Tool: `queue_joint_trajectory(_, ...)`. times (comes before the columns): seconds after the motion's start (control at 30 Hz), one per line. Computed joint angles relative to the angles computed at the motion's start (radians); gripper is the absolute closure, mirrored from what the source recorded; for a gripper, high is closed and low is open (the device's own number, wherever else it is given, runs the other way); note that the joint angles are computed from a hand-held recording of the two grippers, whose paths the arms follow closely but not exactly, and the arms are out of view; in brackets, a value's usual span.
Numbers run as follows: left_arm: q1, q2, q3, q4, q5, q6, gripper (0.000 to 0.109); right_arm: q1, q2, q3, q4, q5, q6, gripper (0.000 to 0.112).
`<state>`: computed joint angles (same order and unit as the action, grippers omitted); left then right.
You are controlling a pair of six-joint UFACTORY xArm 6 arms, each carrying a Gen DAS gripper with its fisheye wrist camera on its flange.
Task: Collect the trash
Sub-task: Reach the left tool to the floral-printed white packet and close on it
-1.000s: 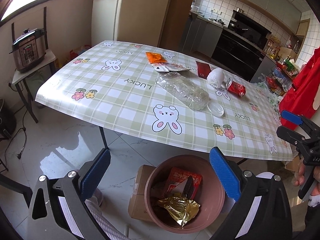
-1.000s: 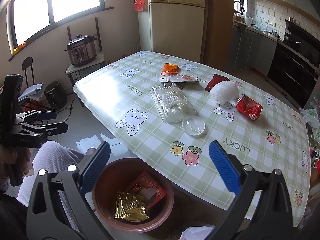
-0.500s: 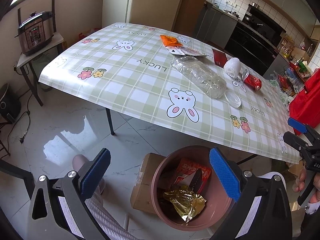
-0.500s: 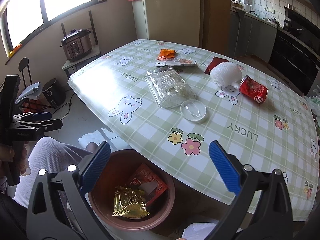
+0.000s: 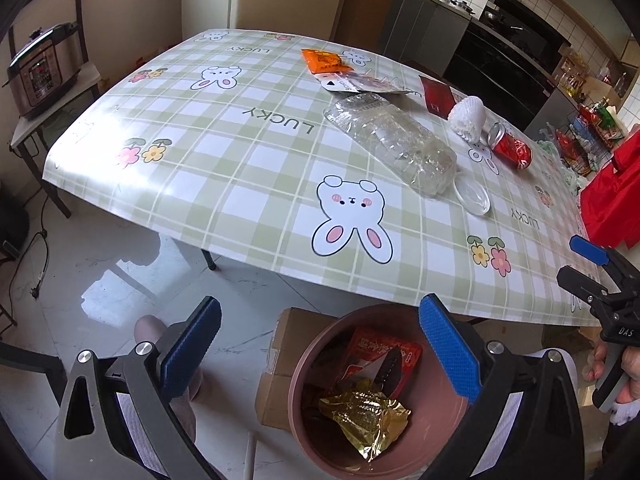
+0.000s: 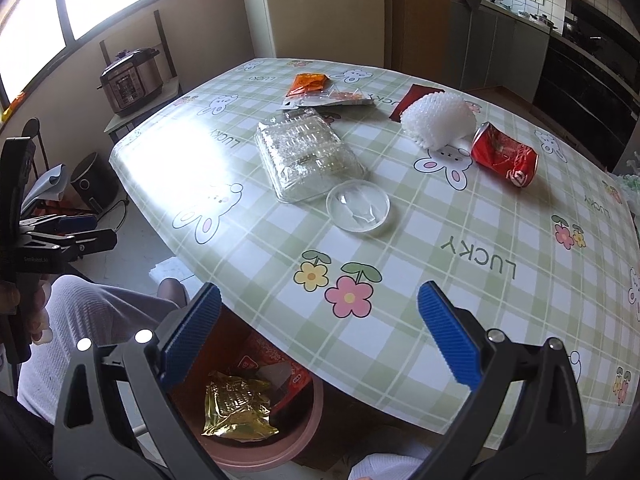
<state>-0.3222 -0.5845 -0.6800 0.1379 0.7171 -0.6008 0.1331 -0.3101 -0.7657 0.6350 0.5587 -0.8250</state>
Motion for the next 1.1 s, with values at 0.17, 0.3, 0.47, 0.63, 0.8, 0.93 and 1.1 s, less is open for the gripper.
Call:
queue_joint_trajectory(0.17,0.023,0.154,-0.105,-0.063,-0.054,0.089,0.011,-0.023,0.101,-0.080,-0.013,-0.013,0.011,0.015)
queue_joint_trajectory(0.3,0.047,0.323,-0.256,-0.063,-0.077,0.183,0.012,-0.036,0.197,-0.165,-0.032,-0.017,0.029,0.015)
queue_joint_trajectory(0.47,0.058,0.618,-0.576,0.053,-0.077,0.314,0.012,-0.048,0.321,-0.295,-0.041,-0.017,0.039,0.015)
queue_joint_trajectory(0.63,0.053,0.957,-0.985,0.162,0.012,0.393,0.027,-0.068,0.427,-0.429,-0.044,-0.002,0.062,0.015)
queue_joint_trajectory(0.8,0.033,1.258,-1.405,0.197,0.197,0.480,0.032,-0.095,0.515,-0.542,-0.043,0.016,0.075,0.015)
queue_joint_trajectory(0.93,0.021,1.439,-1.669,0.234,0.320,0.548,0.036,-0.113,0.564,-0.598,-0.028,0.024,0.076,0.015)
queue_joint_trajectory(1.1,0.001,1.555,-1.839,0.290,0.368,0.618,0.038,-0.130,0.601,-0.632,-0.009,0.054,0.085,0.015)
